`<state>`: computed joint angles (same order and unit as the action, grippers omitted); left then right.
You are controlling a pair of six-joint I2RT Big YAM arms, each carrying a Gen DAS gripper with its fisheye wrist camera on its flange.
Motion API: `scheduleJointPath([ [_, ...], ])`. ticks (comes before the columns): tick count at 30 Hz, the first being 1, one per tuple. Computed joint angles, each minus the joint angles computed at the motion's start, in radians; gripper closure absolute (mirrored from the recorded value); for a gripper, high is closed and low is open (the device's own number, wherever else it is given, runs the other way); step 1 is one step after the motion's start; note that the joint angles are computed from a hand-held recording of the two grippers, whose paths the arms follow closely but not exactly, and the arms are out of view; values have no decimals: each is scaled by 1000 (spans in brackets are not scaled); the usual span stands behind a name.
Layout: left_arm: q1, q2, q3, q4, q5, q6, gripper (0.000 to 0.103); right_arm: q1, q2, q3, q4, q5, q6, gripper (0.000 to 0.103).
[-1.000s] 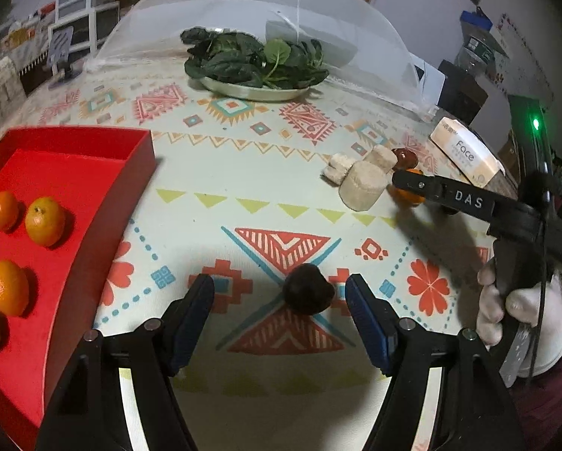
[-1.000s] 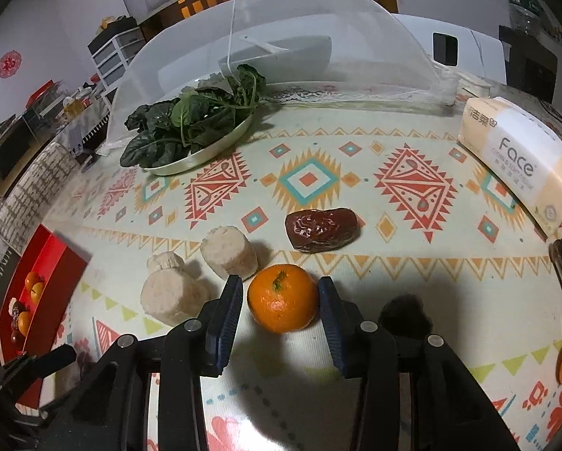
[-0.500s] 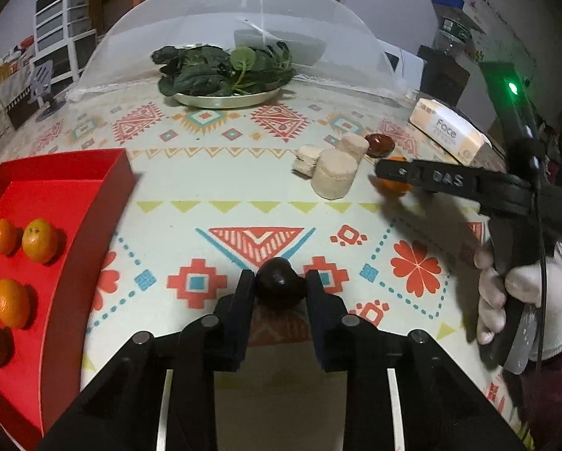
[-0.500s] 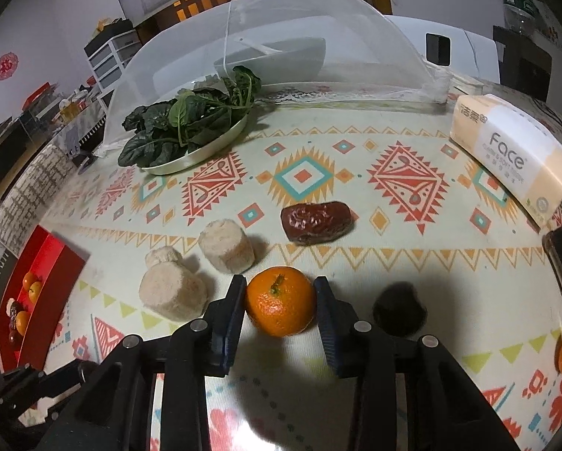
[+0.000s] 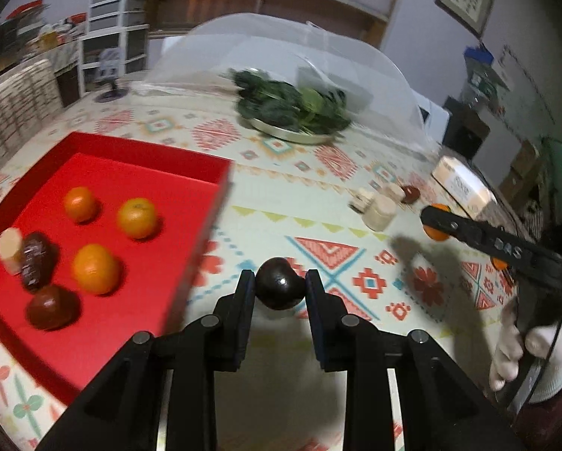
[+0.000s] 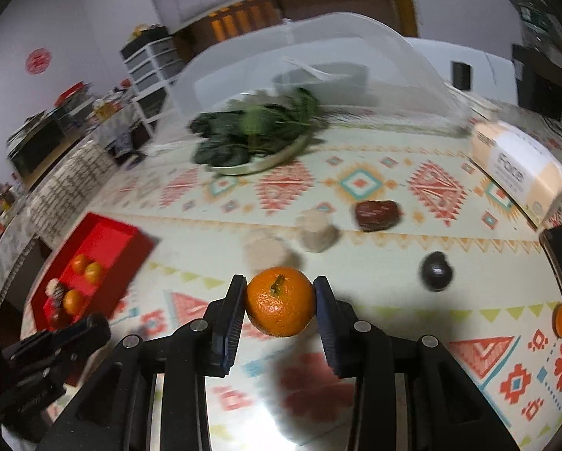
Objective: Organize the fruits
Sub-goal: 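Carry the plum and mandarin into the red tray and open both tools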
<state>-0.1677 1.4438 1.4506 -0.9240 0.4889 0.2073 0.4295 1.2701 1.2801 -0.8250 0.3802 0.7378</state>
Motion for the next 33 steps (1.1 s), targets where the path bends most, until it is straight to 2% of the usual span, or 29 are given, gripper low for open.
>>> scheduleJointPath([
  [7,102,-11,9,0,54,-20,77,93,71,100,-5,12,-30,63],
  [15,202,14,43,-4,89,-40,77,153,187,230,-1,-19,-77,63],
  [25,234,74,68,-50,115,-13,77,178,369,421,-18,-119,-124,63],
  [33,224,135,168,-38,98,-53,77,159,417,468,-24,-150,-124,63],
])
